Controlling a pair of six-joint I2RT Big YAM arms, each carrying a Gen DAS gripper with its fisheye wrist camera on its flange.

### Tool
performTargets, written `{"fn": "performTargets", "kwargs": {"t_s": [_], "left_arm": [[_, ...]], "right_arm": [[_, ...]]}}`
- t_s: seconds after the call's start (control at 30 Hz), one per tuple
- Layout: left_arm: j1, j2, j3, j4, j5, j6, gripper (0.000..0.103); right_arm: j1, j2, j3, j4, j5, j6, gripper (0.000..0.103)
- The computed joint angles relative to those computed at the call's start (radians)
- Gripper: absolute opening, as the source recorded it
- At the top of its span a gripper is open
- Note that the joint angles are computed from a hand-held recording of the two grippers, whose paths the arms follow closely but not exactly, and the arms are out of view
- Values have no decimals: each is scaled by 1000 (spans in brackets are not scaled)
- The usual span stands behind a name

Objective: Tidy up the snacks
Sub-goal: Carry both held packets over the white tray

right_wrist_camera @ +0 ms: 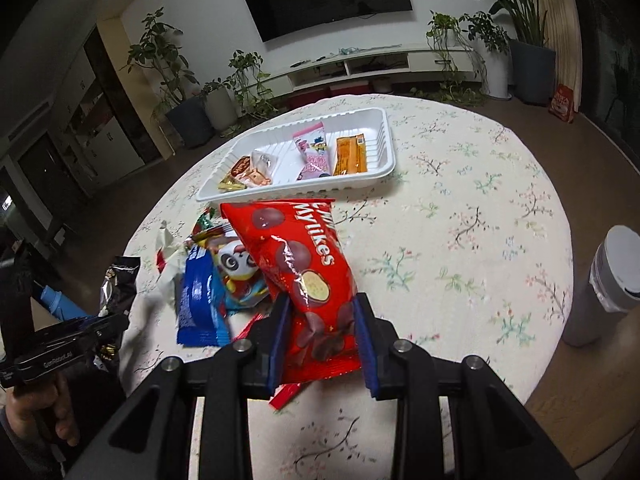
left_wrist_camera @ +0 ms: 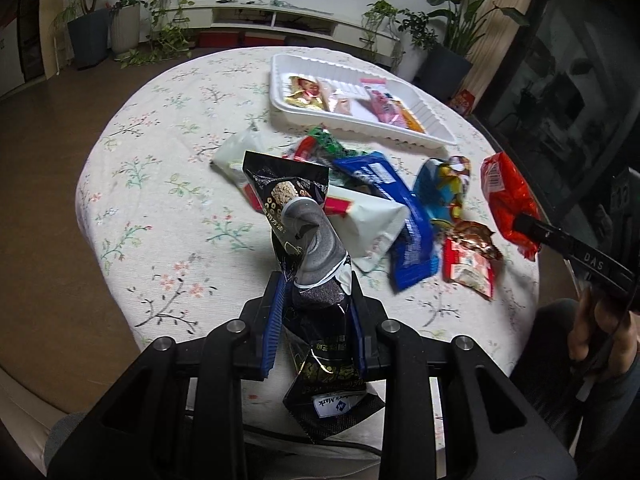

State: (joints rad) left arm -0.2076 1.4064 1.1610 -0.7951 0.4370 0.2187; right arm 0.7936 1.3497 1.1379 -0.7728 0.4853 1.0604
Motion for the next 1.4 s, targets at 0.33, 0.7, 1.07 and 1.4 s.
{"fn": "performTargets", "kwargs": {"t_s": [0.33,0.7,1.07,1.4], "left_arm": [[-11,29,127,-57,93,5,26],[-107,277,608,-165,71,27,26],[-184,624,1040,-373,50,36,26],[-228,833,1234,-429,-20,10,26]], "right_arm": [[-30,-80,-21,-41,35,76,33],[-174,-3,237,-41,53,-211,33],[-318,276,499,-78,-132,-309,33],[-393,406,519,-126,-208,-267,33]]}}
